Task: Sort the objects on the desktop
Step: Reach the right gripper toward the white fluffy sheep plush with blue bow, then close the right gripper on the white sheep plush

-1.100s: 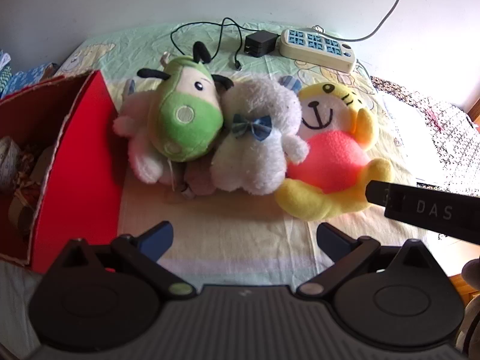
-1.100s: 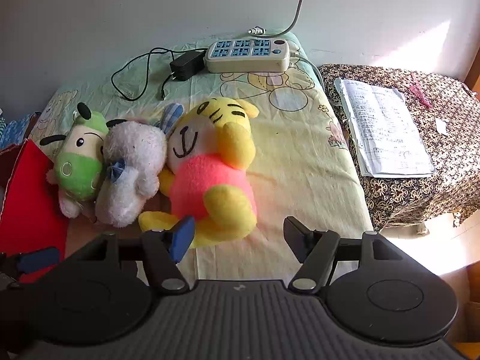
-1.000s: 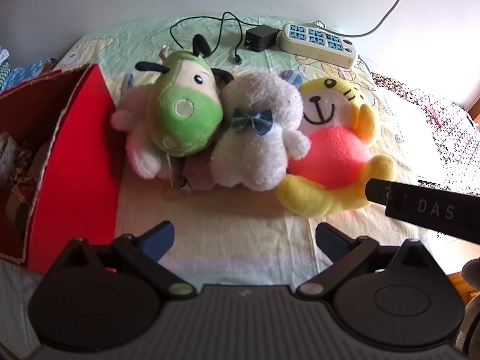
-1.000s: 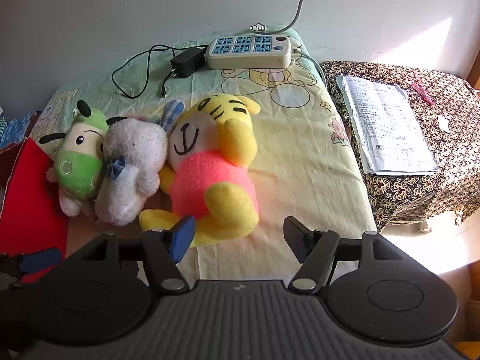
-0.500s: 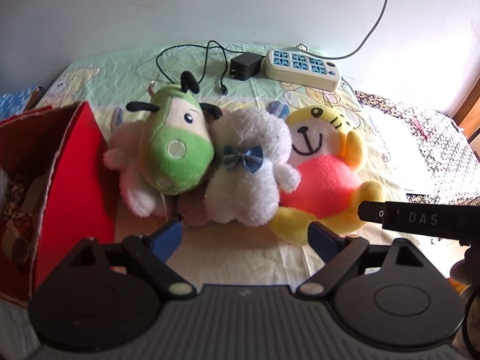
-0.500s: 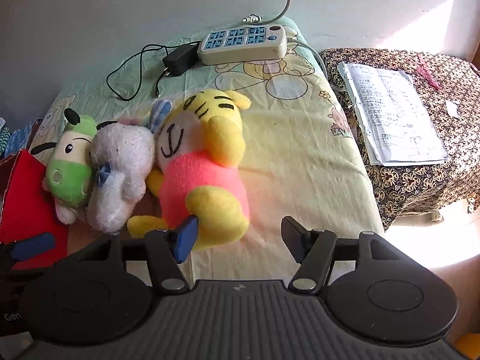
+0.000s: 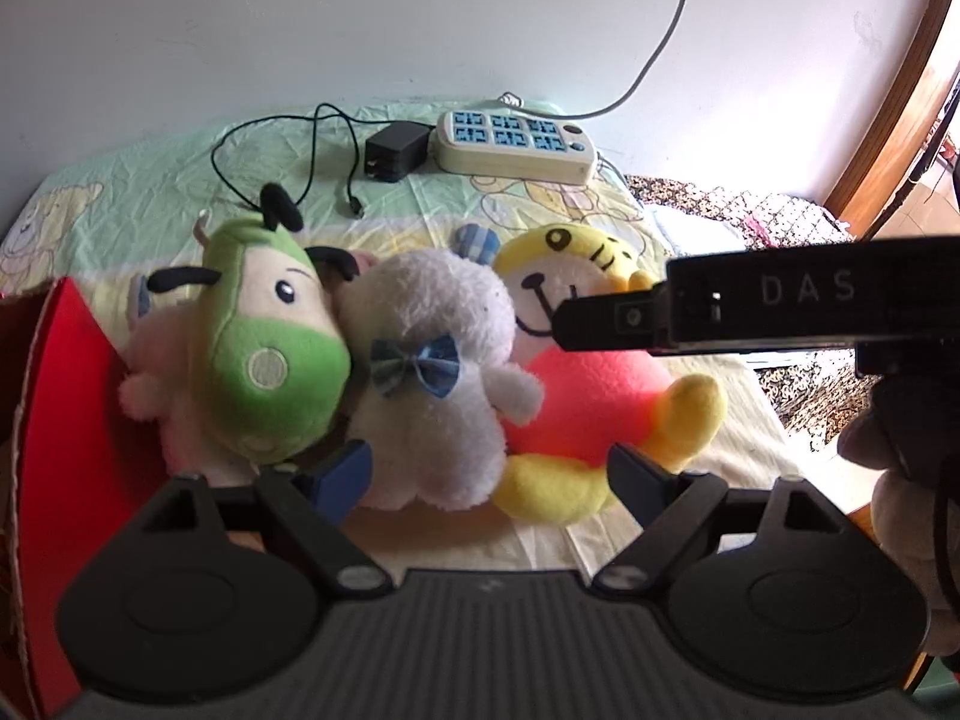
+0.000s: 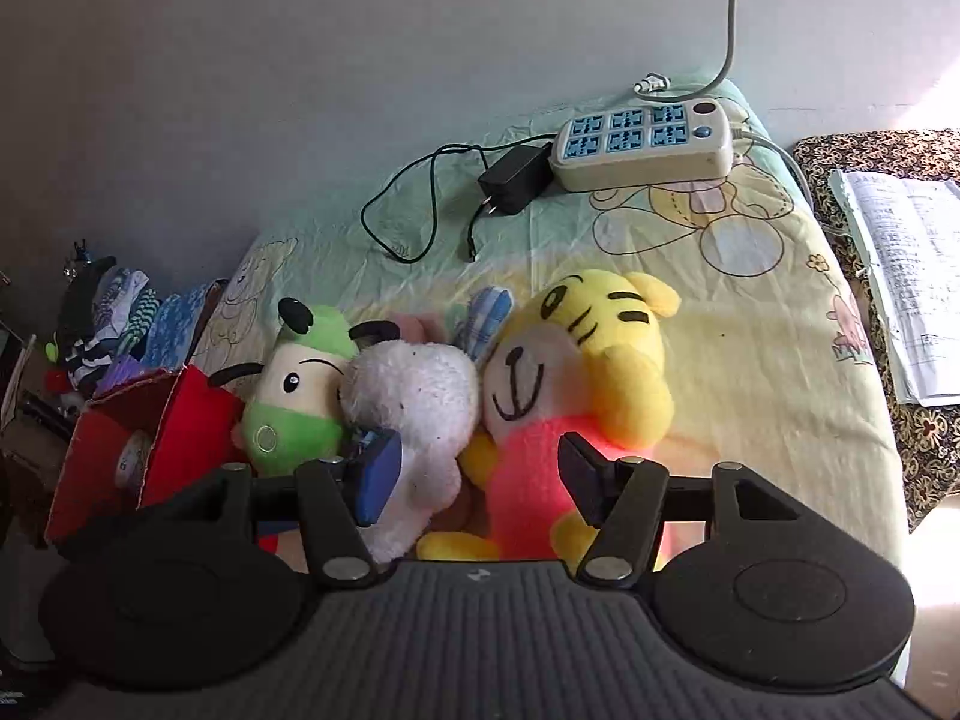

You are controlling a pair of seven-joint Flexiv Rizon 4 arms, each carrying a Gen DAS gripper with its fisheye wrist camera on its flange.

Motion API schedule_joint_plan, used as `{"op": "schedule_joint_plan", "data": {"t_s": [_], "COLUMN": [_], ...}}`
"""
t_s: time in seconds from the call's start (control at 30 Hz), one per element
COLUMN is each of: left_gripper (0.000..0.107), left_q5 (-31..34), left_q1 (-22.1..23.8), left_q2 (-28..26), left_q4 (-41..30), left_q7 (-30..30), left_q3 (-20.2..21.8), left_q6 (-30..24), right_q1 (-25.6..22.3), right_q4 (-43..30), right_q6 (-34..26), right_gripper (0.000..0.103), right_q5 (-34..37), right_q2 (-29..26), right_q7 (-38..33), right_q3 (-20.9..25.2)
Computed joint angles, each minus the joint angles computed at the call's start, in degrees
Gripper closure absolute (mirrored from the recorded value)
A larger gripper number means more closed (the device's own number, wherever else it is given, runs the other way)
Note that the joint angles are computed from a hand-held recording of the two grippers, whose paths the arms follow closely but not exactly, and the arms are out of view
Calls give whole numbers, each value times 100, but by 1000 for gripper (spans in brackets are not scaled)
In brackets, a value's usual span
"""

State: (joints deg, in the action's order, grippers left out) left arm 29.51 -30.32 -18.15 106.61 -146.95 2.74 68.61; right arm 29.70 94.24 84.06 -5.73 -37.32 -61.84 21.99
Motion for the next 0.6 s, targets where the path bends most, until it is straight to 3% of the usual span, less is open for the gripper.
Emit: {"op": "schedule_joint_plan", "data": {"t_s": [0.13,0.43,0.5,0.6], "left_gripper": [20,40,46,49], "left_q5": [-159,-1011,-1201,-1419], "left_q1": [112,346,372,354], "left_q2": [-141,-503,-575,-611], "left_q4": [38,68,77,156], "left_q7": [23,514,613,715], "left_q3": [-13,-20,-17,0], "left_q6": [36,364,397,582], "right_q1": [-481,-291,-386,-536], "right_q4": [-615,-1260,-1297,-1327], "right_q6": [-479,-888,-809,-764], "right_gripper": [40,39,49,56], "right_q5": [324,896,1083,1339], "right_q2": [-511,-955,-1019,-1061], "right_q7": [-559,-1014,-1252,-1545], "right_q3": [838,841,995,1202]}}
